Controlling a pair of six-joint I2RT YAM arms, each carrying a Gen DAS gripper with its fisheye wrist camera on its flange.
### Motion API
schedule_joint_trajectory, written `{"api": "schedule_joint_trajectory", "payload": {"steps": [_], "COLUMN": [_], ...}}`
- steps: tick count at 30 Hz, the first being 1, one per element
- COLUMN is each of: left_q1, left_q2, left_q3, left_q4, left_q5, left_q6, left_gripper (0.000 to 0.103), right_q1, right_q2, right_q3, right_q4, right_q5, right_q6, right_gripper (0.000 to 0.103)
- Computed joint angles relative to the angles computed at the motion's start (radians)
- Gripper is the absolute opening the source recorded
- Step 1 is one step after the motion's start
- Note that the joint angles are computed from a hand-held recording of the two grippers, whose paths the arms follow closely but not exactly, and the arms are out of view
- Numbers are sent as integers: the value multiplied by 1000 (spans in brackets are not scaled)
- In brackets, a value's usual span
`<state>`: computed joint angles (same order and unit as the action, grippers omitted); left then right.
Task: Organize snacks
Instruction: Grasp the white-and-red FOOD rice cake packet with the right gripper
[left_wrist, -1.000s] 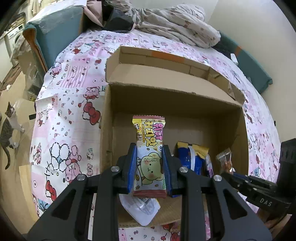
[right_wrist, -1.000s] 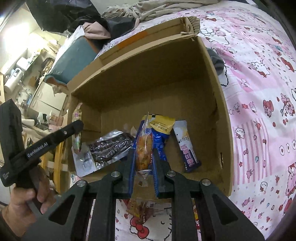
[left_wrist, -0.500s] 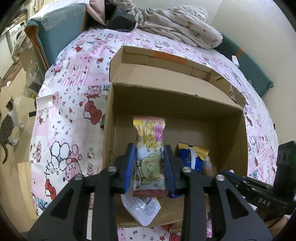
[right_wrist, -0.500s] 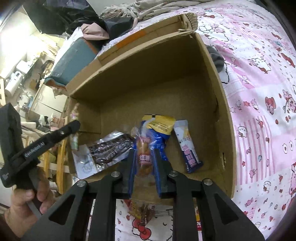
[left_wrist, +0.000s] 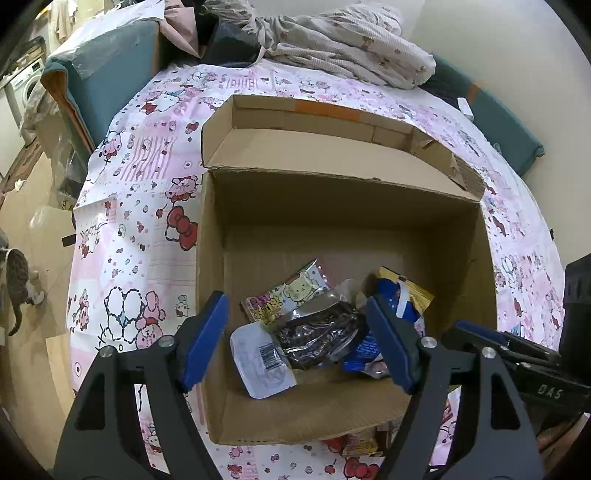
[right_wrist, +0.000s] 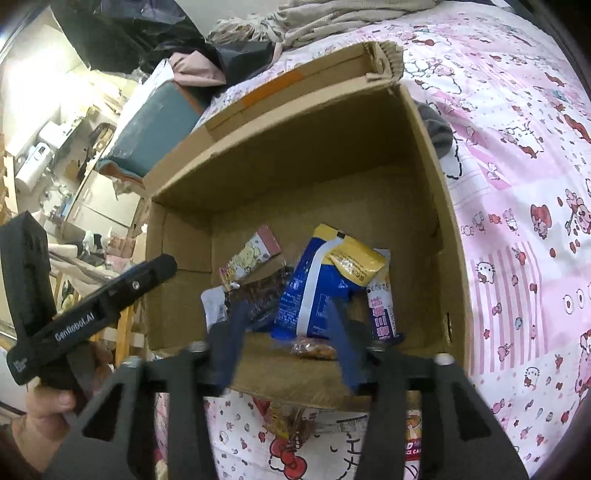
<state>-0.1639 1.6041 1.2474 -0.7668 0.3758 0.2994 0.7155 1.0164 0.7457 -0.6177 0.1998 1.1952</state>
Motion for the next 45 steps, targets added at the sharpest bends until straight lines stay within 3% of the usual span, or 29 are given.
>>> {"api": "schedule_joint_trajectory", "payload": {"steps": [10,14,26,41,45], "left_q1": [66,101,257,328,325], "left_q2": [-76,-119,-204,-231,-222], "left_q3": [-39,-58,-138,-229,-230], "left_q4": [-13,-22,-146,-191,-200], "left_q5": [47,40,108,69,39], "left_q6": [13,26,163,216,212], "left_gripper": [74,93,93,93,93], "right_q1": [77,150,388,506,489], "right_q2": [-25,-22,-16,-52,12], "right_q3": [37,71,82,-25,11], "right_q4": [-76,-131,-300,-366,-457], "right_q5": [57,110,215,152,124], "right_q6": [78,121,388,698,737], "right_gripper": [63,63,63,63,63]}}
